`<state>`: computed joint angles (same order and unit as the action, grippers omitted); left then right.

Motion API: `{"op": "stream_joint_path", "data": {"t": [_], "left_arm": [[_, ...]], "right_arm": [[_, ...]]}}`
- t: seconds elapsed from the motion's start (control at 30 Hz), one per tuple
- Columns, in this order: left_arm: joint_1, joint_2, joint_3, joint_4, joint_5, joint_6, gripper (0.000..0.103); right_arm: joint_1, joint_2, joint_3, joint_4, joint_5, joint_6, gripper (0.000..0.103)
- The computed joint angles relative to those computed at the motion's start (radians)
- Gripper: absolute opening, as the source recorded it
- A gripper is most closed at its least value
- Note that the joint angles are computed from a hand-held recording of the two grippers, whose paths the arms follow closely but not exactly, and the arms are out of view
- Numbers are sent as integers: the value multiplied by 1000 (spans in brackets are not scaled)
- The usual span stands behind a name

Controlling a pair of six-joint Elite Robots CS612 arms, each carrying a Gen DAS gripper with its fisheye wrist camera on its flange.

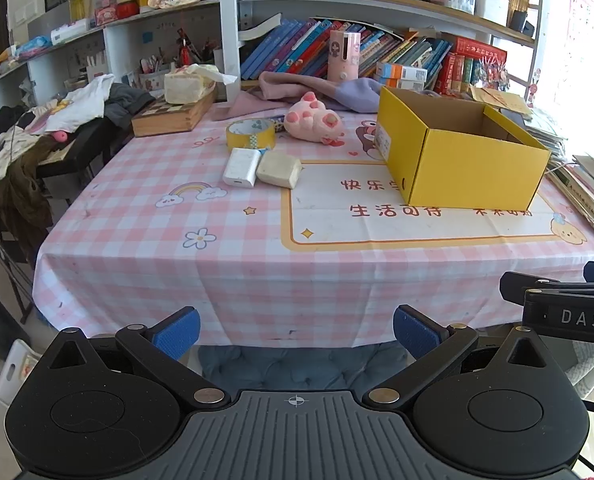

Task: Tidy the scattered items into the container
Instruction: 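Move both tools toward the white charger and cream block on the table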

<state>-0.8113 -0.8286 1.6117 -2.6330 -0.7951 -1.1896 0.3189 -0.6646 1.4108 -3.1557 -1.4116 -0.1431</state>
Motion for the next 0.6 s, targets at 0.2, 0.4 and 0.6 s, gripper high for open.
{"op": "stream_joint_path", "data": {"t": [0.2, 0.4, 0.6], "left_arm": [[3, -3, 8, -11, -11, -2, 103], [4, -6, 22, -34, -5, -6, 103], [8, -9, 30, -38, -12, -7, 103]], "right_arm": [[4, -1, 0, 3, -2, -1, 103], [8, 1, -3, 9, -2, -8, 103], [14, 3, -10, 20, -4, -10, 103]]}}
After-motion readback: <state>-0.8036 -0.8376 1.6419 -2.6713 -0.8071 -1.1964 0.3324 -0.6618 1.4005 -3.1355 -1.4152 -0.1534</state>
